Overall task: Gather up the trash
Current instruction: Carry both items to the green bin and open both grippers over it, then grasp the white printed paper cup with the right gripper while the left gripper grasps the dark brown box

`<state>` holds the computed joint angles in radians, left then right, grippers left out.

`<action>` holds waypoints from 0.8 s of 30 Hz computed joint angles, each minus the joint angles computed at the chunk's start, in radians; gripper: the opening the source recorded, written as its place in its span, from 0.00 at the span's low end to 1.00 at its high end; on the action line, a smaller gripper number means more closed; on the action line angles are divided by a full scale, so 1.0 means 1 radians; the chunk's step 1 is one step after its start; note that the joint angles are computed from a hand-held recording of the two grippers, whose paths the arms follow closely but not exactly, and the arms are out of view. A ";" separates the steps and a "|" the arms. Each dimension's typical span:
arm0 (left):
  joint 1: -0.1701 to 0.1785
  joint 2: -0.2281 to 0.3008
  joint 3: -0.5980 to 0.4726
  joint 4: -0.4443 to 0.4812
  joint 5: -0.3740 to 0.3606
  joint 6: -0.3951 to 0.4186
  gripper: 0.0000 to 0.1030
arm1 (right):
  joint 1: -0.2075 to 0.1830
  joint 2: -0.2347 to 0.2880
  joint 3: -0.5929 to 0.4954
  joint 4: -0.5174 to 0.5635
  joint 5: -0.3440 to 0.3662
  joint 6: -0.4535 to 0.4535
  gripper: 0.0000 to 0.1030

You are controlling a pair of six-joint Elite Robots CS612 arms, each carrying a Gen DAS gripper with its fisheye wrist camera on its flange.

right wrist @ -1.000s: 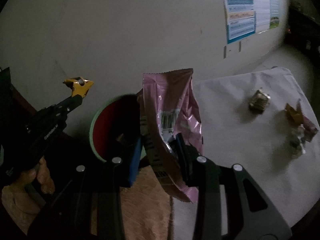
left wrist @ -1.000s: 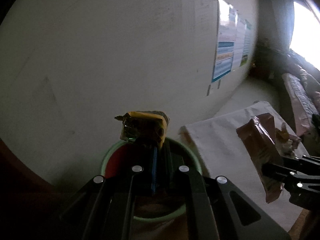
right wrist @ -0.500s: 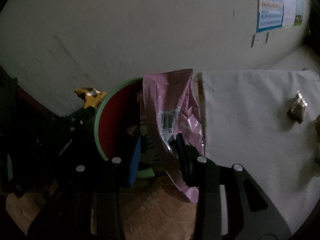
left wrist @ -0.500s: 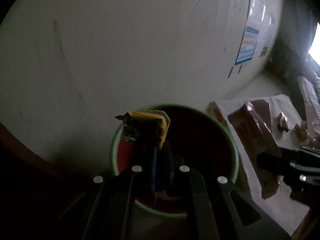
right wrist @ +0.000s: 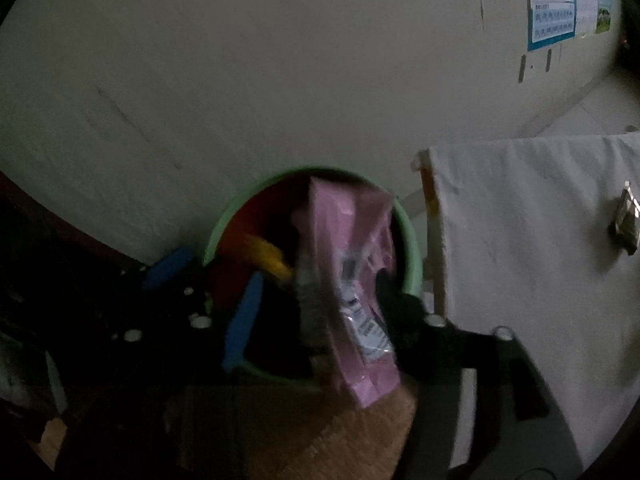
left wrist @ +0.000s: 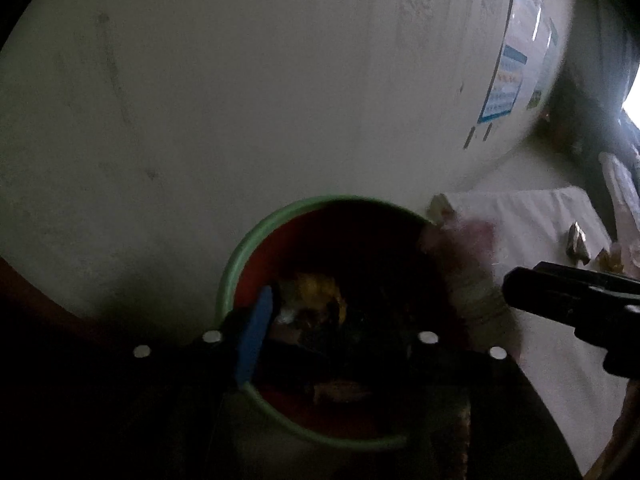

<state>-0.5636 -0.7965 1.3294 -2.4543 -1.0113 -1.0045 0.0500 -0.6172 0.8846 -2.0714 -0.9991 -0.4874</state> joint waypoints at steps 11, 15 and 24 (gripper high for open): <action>-0.013 0.018 -0.044 0.054 0.004 0.002 0.50 | -0.061 -0.049 0.117 -0.214 -0.091 0.047 0.68; -0.022 0.031 -0.075 0.040 0.023 0.028 0.50 | -0.112 -0.048 0.145 -0.337 -0.253 0.093 0.68; -0.048 0.099 -0.212 0.050 -0.006 0.165 0.54 | -0.207 0.054 0.000 -0.304 -0.494 0.283 0.68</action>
